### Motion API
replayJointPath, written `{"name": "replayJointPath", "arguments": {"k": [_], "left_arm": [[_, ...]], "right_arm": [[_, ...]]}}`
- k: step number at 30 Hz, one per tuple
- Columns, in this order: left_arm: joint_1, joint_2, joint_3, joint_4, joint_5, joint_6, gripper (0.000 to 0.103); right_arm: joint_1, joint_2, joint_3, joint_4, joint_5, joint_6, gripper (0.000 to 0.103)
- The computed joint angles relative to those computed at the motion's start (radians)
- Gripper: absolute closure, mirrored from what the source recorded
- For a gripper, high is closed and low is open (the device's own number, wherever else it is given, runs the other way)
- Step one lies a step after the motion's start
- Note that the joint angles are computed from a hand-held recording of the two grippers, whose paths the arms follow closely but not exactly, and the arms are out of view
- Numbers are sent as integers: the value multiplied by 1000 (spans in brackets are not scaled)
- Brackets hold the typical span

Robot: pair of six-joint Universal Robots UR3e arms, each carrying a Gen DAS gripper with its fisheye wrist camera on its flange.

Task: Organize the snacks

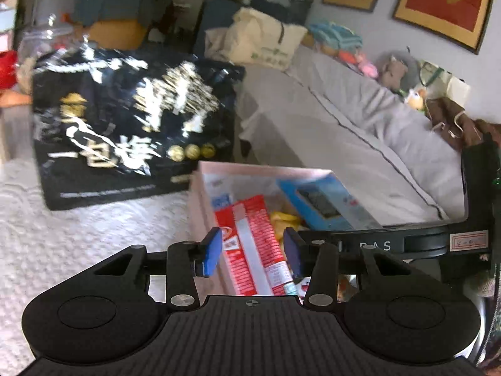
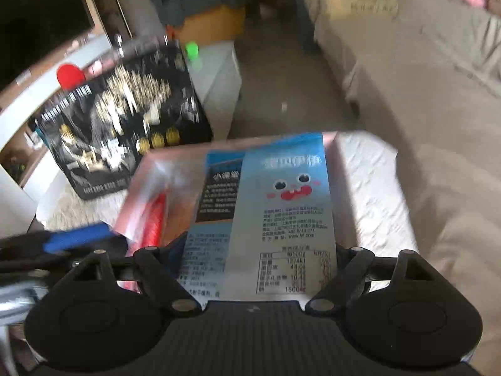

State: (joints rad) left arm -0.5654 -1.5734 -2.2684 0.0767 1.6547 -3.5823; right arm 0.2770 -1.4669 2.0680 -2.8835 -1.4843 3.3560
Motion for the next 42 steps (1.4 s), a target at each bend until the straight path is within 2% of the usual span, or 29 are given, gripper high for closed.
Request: {"name": "replayJointPath", "arguments": {"k": [2,4,6,8,12,15,18,21,23,25,27,29,31,34,36,42], "left_arm": [[-17,26,-34,45,34,-13,54],[-41,49,-55,82,68,-40,54],[-73,65,-79,132,109,-69,54],[-121,80,-82,130,162,-99,54],[-255,107,-90,14,275,-161,54],[-420,60,-112,-30,408,-246,55],[-626,-21,-95,-132,577,-416,54],[-781,-94,-38,-317,686,-614,54],[-820,-134,-4,-404,702,-700,54],[-856,-189,29,-440,758,-742,54],[-873,-224,92,-530,787,-767,52],[-887,-263,143,-592,822,-784,52],[-887,-265,147,-595,824,-790,52],[-877,-261,114,-531,818,-795,52],[-885,-268,131,-560,824,-805,52],[-890,-281,159,-601,830,-812,52]], "right_arm": [[22,-4,17,-47,-31,27,20],[39,-49,77,-156,-50,29,21],[61,-100,99,-200,-84,36,21],[69,-161,120,-212,-97,46,21],[129,-288,166,-141,-177,51,21],[298,-344,269,-140,-352,77,21],[524,-291,353,-158,-553,195,21],[690,-239,429,-157,-649,361,21],[766,-196,454,-160,-679,462,21],[802,-152,465,-173,-688,530,21],[809,-100,474,-203,-681,577,21],[866,-27,473,-256,-772,619,20],[895,27,476,-312,-813,636,18],[908,77,493,-403,-834,635,17],[924,119,506,-470,-861,648,17],[927,109,516,-466,-866,657,17]]}}
